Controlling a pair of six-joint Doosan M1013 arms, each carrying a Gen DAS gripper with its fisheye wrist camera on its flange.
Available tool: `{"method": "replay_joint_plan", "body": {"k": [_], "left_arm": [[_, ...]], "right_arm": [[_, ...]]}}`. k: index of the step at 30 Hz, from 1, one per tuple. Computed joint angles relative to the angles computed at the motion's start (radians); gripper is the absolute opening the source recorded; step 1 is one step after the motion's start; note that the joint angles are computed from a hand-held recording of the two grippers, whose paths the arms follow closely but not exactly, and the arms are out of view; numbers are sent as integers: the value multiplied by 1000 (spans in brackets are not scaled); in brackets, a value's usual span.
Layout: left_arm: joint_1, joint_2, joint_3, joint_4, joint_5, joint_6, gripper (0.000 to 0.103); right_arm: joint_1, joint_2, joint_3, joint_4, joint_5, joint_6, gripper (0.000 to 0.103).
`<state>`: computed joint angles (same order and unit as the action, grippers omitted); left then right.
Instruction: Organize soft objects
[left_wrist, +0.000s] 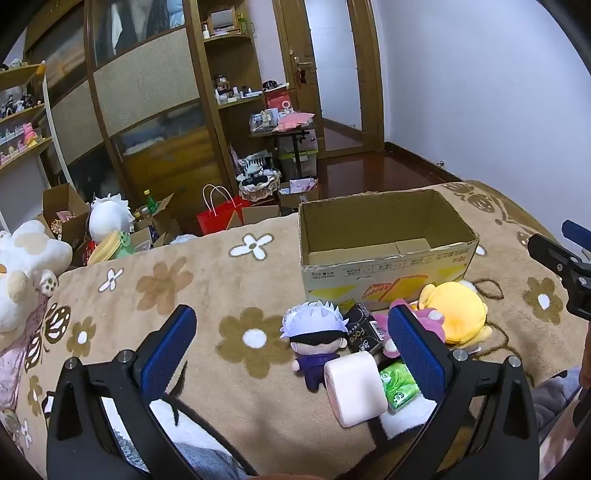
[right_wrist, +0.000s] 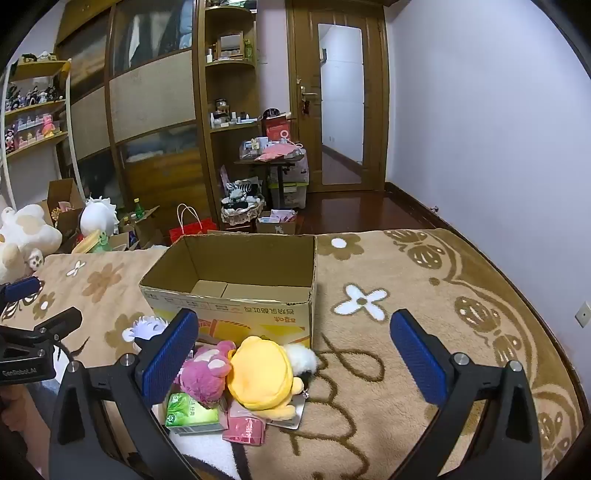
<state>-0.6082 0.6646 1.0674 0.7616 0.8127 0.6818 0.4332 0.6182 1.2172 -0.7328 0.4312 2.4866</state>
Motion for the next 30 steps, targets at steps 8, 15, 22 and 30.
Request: {"method": "replay_joint_plan", "body": {"k": [8,15,22,30], "left_arm": [[2,8,-12,-13,1,7,102],[-2,-4,5,28,-9,-30,102],[-2,-8,12,46,-11,-55,102],[-6,-15,26,85,-16,-90,102]], "right_arm": [[0,0,-1,6,3,-4,103],[0,0,-1,8,1,-5,103],[0,-1,0,6,0,-4,103],[-1,-2,-1,-2,-1,2,103]]}}
